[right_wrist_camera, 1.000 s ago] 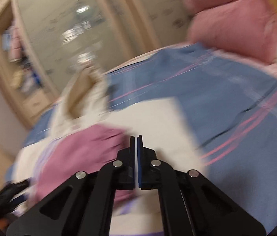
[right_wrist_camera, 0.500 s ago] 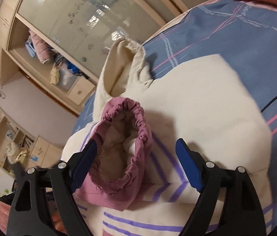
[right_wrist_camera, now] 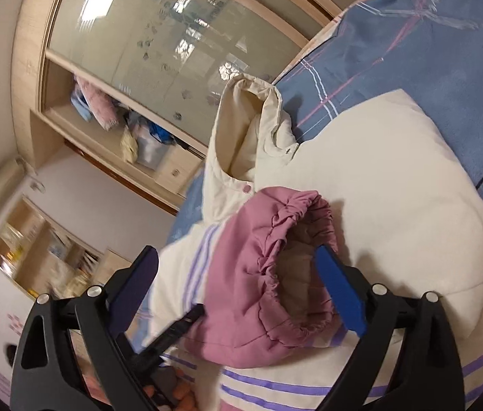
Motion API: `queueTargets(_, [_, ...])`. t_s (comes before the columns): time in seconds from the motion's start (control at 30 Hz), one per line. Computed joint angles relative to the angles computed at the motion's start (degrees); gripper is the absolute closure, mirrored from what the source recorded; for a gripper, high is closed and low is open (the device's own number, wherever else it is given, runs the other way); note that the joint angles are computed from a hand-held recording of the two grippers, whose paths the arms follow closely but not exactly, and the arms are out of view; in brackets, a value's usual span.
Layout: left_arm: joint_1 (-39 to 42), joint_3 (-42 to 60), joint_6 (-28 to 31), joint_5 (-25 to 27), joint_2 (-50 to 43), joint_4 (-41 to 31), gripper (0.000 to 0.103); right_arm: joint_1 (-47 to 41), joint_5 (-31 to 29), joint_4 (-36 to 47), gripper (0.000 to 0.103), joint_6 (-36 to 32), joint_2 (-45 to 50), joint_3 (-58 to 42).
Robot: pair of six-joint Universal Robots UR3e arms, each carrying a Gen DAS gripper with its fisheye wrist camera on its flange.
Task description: Fold large clothes
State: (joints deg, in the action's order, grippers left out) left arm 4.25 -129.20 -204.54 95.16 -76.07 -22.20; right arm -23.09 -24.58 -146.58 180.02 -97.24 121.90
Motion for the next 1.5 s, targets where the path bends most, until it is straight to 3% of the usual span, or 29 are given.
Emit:
queueTargets(0.1, [0.56,-1.02,0.50,-0.57,1.01,0.40,0.002,4.92,-7.35,-2.28,0.010,0.69,0.64,-1.66])
queueTargets(0.17, [0.10,-1.69,0.41,-0.02,1.43,1.07,0.002,8.50,-13.78,-6.73,0.048,1.25,0.59,-1.46])
queueTargets(0.2, [-0.01,-1.70,0.38,0.12,1.16,1.48,0.002,10.59,-17.92,-7.22,0.075,1.06,0.82,-2.35])
queueTargets(0.23, [-0.35,-1.26,0.17,0.33,0.32,1.96,0.002,12.14,-21.15,-8.47,0.084,0.79,0.69,-2.44])
queueTargets(0.37, [0.37,-2.17,-0.46,-0.81,1.94,3.03,0.002,10.04,-19.95,-13.08,0.090,2.78,-1.05,0.49])
queueTargets(0.5, [7.11,-8.31,-1.36,-12.35,12.18,6.86,0.002,9.72,-28.34,-19.15,0.091,6.29,-3.69,2.12])
queueTargets(0.67, [8.06,-4.60,-0.05,-14.09,11.47,2.68,0.002,7.36,-34.11,-17.26,0.091,10.80,-3.57,1.85])
queueTargets(0.77, [5.94,-3.55,2.11,-11.33,5.88,1.87,0.002,8.21,-34.65,-10.40,0.089,7.75,-0.22,-1.59])
queueTargets(0.87, [-0.46,-2.43,3.74,-2.99,-0.13,6.31,0.002,8.35,-37.15,-10.48,0.069,9.03,-1.85,-0.78])
queueTargets(0.93, [-1.99,-1.40,3.78,-0.62,-1.66,6.11,0.002,10.48,-46.47,-15.09,0.033,13.33,-4.41,1.05])
queueTargets(1.0, [-1.67,-1.50,3.86,-0.99,-1.74,5.96,0.002,11.75,-52.89,-21.65,0.033,16.04,-6.26,3.71])
queueTargets(1.1, [-0.06,-3.57,4.43,-2.81,-0.49,7.74,0.002,9.30,-46.85,-23.84,0.037,12.14,-9.20,5.54])
queueTargets(1.13, [0.08,-4.19,4.49,-2.92,-0.39,8.61,0.002,11.03,-47.75,-23.86,0.038,10.80,-8.60,4.92])
queueTargets(1.2, [-0.31,-3.98,4.32,-2.45,-0.68,8.84,0.002,16.74,-53.12,-24.39,0.038,8.91,-5.29,2.63])
queueTargets(1.27, [-0.40,-4.23,4.33,-2.32,-0.71,9.18,0.002,26.57,-65.54,-22.45,0.038,6.04,1.96,-2.91])
queueTargets(1.37, [-0.89,-3.74,3.93,-2.03,-1.13,9.24,0.002,33.49,-75.84,-17.81,0.038,3.83,9.83,-8.72])
queueTargets(1.5, [-1.75,-3.83,3.63,-1.14,-1.43,9.73,0.002,32.55,-75.25,-15.66,0.034,3.96,11.23,-9.49])
